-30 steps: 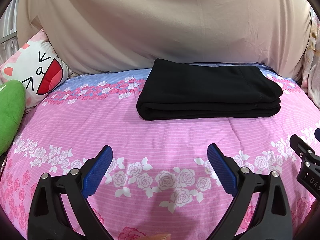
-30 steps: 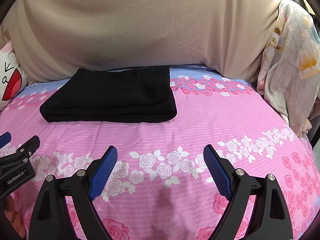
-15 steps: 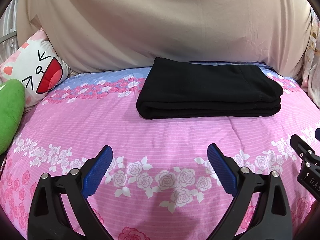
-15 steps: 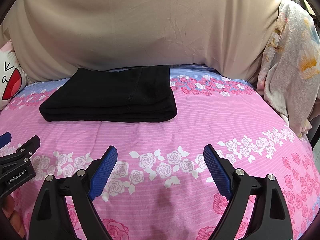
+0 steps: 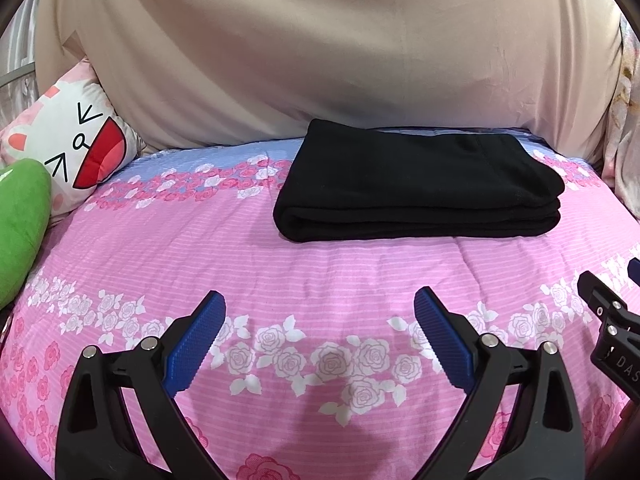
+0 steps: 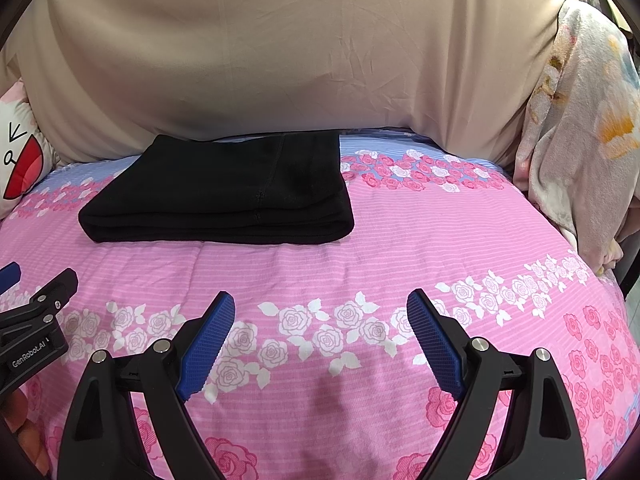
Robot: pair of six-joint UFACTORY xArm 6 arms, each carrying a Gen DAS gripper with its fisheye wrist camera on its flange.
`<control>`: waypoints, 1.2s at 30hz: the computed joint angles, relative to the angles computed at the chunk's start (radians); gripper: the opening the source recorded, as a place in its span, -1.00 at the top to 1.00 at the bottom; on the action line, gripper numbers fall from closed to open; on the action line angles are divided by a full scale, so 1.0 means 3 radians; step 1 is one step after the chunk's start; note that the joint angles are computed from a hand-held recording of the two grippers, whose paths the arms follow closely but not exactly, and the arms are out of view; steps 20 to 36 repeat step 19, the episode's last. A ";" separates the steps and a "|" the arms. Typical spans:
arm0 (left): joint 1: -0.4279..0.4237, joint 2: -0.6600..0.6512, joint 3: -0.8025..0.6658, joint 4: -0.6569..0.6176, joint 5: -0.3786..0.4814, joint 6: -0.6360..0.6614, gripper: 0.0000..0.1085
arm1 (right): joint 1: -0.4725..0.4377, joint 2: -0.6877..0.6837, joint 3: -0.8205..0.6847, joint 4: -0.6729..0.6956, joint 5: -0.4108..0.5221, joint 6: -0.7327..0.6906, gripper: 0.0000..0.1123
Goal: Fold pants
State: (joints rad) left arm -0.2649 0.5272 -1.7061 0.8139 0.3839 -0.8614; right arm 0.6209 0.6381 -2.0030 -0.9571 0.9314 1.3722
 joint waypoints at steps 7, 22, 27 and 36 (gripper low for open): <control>0.0006 -0.0005 0.0009 0.0039 -0.0012 -0.0002 -0.71 | 0.0000 0.0009 -0.0013 0.0006 0.0000 -0.0008 -0.53; -0.0004 -0.0011 0.0008 0.0157 -0.0003 -0.0048 -0.63 | -0.0003 0.0004 -0.0001 0.0001 -0.0005 -0.0007 -0.53; -0.0004 -0.0011 0.0008 0.0157 -0.0003 -0.0048 -0.63 | -0.0003 0.0004 -0.0001 0.0001 -0.0005 -0.0007 -0.53; -0.0004 -0.0011 0.0008 0.0157 -0.0003 -0.0048 -0.63 | -0.0003 0.0004 -0.0001 0.0001 -0.0005 -0.0007 -0.53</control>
